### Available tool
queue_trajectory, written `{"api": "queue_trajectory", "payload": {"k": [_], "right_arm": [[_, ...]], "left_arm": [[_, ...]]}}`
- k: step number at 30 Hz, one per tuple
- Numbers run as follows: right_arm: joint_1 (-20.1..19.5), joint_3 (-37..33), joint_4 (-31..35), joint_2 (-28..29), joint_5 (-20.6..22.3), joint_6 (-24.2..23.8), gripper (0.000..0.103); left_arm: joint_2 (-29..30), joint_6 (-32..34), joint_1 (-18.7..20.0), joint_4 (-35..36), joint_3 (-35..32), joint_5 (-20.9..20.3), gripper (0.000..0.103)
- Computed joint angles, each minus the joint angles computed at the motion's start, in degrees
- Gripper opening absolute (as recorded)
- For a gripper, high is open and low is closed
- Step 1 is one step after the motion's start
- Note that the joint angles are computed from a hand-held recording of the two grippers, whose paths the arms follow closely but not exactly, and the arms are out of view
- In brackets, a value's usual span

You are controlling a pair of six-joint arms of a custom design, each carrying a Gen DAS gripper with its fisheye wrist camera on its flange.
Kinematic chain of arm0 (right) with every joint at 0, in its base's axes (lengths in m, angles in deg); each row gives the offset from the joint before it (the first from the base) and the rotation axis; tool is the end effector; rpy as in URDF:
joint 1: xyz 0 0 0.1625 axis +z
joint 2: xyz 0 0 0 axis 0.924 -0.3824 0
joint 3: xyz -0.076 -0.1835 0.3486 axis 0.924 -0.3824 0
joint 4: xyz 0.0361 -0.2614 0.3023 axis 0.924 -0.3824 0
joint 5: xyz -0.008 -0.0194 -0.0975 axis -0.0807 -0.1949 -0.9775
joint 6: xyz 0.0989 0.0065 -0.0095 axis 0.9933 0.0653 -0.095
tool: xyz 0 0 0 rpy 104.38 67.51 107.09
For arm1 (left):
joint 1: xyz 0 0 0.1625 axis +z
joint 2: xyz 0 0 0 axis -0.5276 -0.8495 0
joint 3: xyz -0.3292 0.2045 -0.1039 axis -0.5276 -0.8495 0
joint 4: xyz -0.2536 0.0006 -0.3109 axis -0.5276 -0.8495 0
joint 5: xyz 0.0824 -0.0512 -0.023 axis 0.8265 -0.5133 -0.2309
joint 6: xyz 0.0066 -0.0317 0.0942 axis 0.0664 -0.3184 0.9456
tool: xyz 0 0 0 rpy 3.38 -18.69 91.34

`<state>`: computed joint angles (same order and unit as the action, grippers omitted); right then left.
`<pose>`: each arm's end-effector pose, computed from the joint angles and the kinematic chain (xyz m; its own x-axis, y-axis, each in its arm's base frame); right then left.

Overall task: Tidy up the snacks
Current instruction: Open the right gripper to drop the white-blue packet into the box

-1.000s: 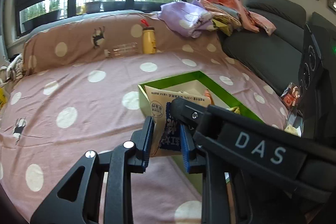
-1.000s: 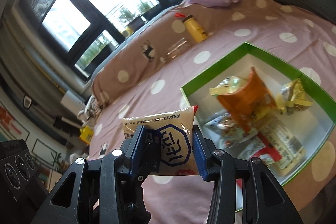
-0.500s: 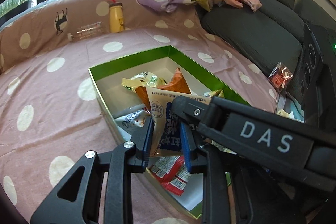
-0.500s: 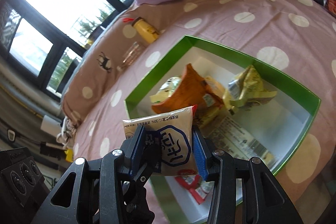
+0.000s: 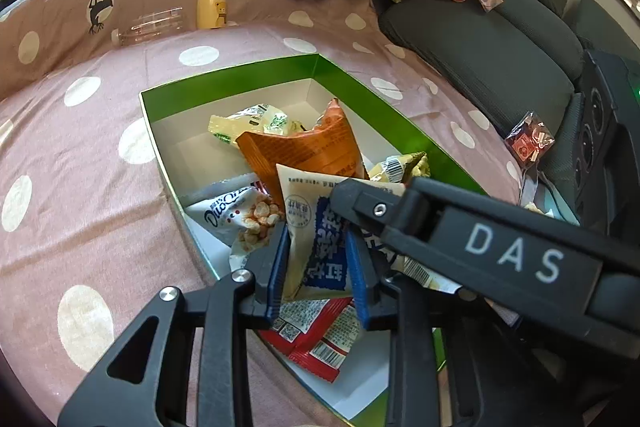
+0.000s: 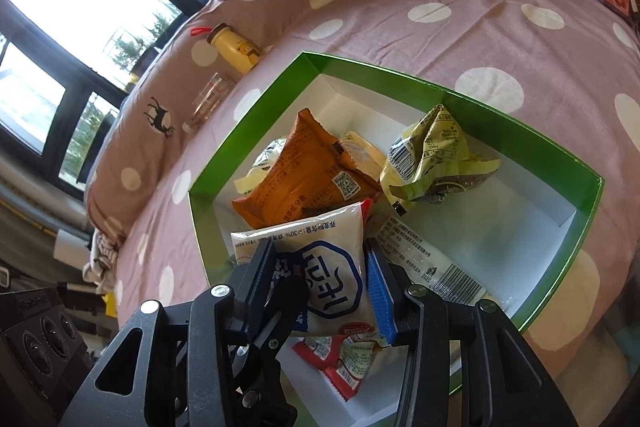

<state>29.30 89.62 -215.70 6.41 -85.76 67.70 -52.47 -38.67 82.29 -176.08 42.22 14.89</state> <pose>0.1715 -0.6328 0.2265 -0.9478 0.2760 0.1595 0.0851 0.7012 -0.7078 -0.3124 -0.6621 0.0901 -0.8134 0.3927 -0.4291 0.5533 0.7501 -0.3623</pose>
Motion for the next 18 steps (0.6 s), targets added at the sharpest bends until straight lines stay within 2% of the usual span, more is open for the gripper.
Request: {"api": "queue_trajectory", "payload": {"k": [2, 4, 8, 10, 13, 15, 18], "right_arm": [[0.21, 0.01, -0.39, 0.07, -0.84, 0.01, 0.047], [0.64, 0.04, -1.17, 0.19, -2.52, -0.39, 0.049], [0.76, 1.69, -5.22, -0.64, -0.92, -1.77, 0.06], [1.44, 2.2, -7.28, -0.77, -1.74, -2.82, 0.065], [2.88, 3.24, -10.6, -1.1, -4.29, -4.52, 0.074], [3.69, 3.94, -13.08, -1.36, -5.22, -5.59, 0.078], [4.43, 5.01, -16.39, -1.84, -5.41, -7.11, 0.082]], "left_arm": [[-0.14, -0.1, -0.07, 0.27, 0.07, 0.52, 0.037], [-0.61, 0.13, -0.18, -0.8, 0.79, 0.2, 0.048], [-1.79, 0.66, -0.83, -3.36, 2.53, 0.82, 0.068], [-2.58, 1.47, -1.45, -4.64, 3.56, 2.03, 0.08], [-3.45, 3.25, -2.6, -7.06, 5.11, 5.25, 0.087], [-4.03, 4.33, -3.27, -8.37, 6.04, 7.65, 0.087], [-5.22, 4.08, -3.5, -9.35, 7.03, 8.39, 0.088]]}}
